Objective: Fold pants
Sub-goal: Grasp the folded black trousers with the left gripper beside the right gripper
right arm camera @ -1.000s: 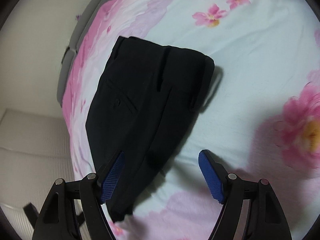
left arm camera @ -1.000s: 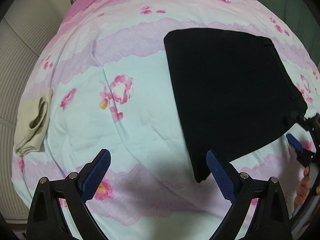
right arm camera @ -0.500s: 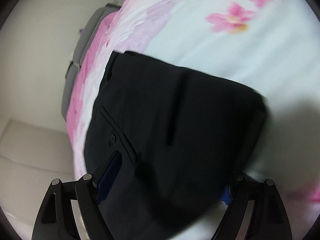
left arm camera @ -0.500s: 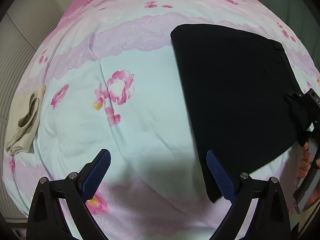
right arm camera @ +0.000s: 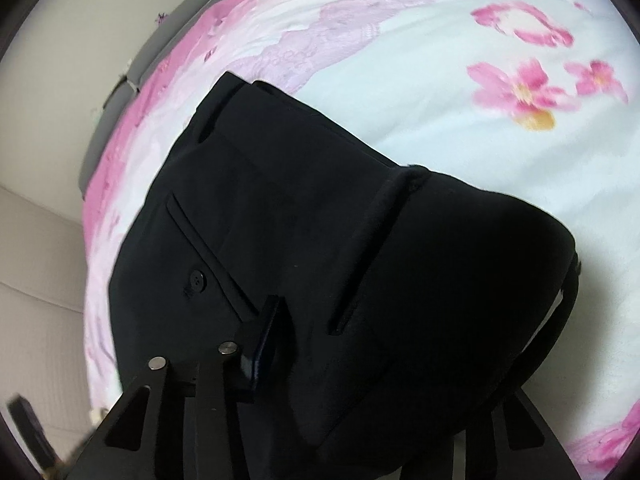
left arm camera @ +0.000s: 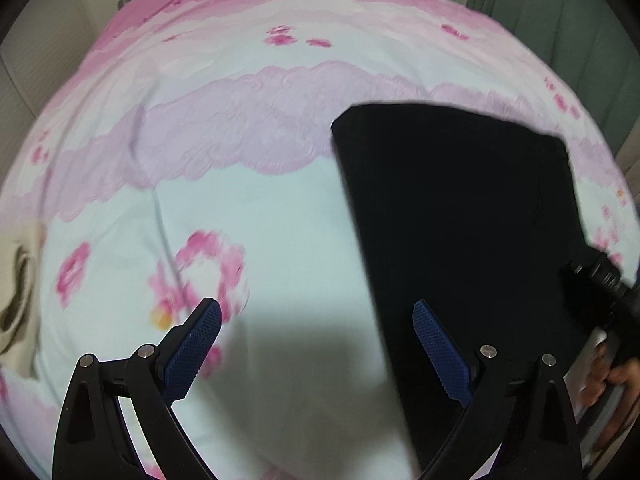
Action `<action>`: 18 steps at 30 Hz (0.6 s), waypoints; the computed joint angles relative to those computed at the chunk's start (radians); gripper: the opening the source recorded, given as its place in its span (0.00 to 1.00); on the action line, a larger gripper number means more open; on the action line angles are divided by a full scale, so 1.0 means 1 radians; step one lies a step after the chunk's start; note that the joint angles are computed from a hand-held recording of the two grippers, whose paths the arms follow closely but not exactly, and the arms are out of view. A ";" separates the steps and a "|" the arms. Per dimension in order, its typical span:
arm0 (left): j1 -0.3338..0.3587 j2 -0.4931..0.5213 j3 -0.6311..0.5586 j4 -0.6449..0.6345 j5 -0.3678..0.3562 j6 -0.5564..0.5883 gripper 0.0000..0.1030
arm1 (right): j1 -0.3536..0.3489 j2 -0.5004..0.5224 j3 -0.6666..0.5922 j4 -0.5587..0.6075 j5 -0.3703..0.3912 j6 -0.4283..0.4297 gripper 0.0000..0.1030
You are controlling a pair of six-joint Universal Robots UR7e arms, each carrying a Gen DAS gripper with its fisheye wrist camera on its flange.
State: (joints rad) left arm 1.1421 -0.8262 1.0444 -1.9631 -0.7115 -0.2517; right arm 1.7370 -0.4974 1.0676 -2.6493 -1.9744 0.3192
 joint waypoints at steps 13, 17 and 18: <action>0.144 0.181 -0.362 0.041 -0.522 0.090 0.76 | 0.010 -0.009 0.012 0.004 -0.048 -0.017 0.42; 0.164 0.221 -0.424 0.050 -0.595 0.123 0.55 | 0.014 -0.006 0.010 0.002 -0.056 -0.029 0.42; 0.166 0.238 -0.455 0.068 -0.608 0.125 0.53 | 0.015 -0.007 0.012 0.001 -0.058 -0.031 0.42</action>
